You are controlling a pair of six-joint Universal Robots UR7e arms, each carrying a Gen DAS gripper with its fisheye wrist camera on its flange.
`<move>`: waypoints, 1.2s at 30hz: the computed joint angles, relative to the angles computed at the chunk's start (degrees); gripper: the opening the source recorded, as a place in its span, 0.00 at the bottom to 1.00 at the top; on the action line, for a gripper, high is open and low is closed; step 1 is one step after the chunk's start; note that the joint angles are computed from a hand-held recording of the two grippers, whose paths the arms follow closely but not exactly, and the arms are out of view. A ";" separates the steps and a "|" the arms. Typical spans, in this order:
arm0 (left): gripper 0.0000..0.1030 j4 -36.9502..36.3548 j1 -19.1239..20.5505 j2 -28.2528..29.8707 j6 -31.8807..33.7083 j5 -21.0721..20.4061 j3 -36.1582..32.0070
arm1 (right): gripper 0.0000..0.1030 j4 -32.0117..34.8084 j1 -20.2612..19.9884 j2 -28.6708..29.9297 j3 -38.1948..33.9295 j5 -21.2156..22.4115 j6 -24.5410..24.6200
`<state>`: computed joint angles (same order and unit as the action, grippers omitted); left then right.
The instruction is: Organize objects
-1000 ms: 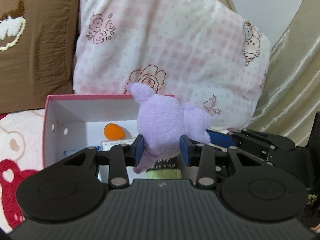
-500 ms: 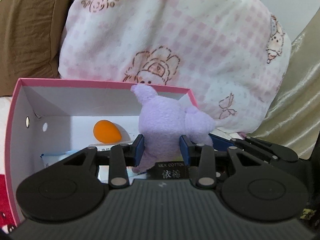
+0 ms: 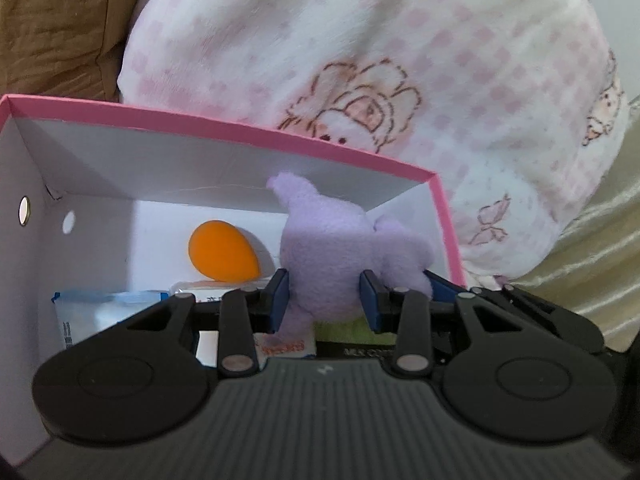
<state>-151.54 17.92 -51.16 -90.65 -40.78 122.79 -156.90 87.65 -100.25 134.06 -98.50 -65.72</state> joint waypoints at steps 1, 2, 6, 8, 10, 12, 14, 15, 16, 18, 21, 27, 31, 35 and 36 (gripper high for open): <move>0.35 -0.27 0.18 0.08 -0.05 -0.05 0.02 | 0.34 -0.69 0.24 0.48 0.14 -0.61 -0.19; 0.35 -0.34 0.26 0.14 -0.33 0.03 0.03 | 0.34 -1.54 0.44 1.03 0.28 -1.19 -0.41; 0.35 3.31 0.41 0.29 -1.14 0.47 -1.24 | 0.34 -2.49 0.71 2.24 0.10 -1.33 -1.80; 0.35 3.05 0.70 0.46 -1.24 0.39 -1.42 | 0.34 -1.38 0.57 2.74 -0.68 -1.26 -1.72; 0.35 3.48 0.74 0.34 -1.56 0.49 -1.44 | 0.36 -0.57 0.38 2.95 -1.29 -1.27 -1.25; 0.35 3.77 0.54 0.35 -1.97 1.07 -1.40 | 0.36 -1.14 -0.40 2.14 -0.75 0.28 -1.95; 0.36 4.15 0.25 0.33 -2.67 1.48 -1.40 | 0.36 1.83 -0.99 1.13 -1.45 1.79 -2.03; 0.36 4.27 0.18 0.32 -2.60 1.45 -1.50 | 0.36 4.68 -1.19 0.66 -2.25 2.31 -1.59; 0.36 4.61 0.07 0.29 -2.44 1.42 -1.68 | 0.36 6.58 -1.35 0.19 -2.71 2.69 -1.49; 0.36 7.21 -0.37 0.07 -2.85 1.41 -2.41 | 0.36 5.93 -1.29 -0.47 -2.17 2.57 -2.48; 0.36 11.00 -1.45 -0.41 -4.00 1.49 -3.18 | 0.36 7.21 -1.86 -1.87 -1.94 3.89 -3.00; 0.36 19.40 -3.67 -2.14 -8.23 -0.37 -4.36 | 0.36 13.94 -2.42 -4.47 -2.94 5.42 -0.85; 0.38 25.44 -5.85 -3.62 -12.37 -1.35 -4.86 | 0.36 18.57 -2.04 -6.83 -3.50 5.47 0.33; 0.38 31.98 -8.96 -4.86 -14.29 -3.81 -5.90 | 0.36 23.50 -1.56 -10.79 -3.65 5.06 1.23; 0.38 33.40 -10.14 -5.22 -15.24 -4.38 -6.04 | 0.36 25.77 -1.34 -11.85 -3.98 4.73 1.73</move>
<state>-118.15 7.78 -56.37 -105.89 -45.17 116.75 -131.13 86.31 -112.10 130.08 -93.77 -63.99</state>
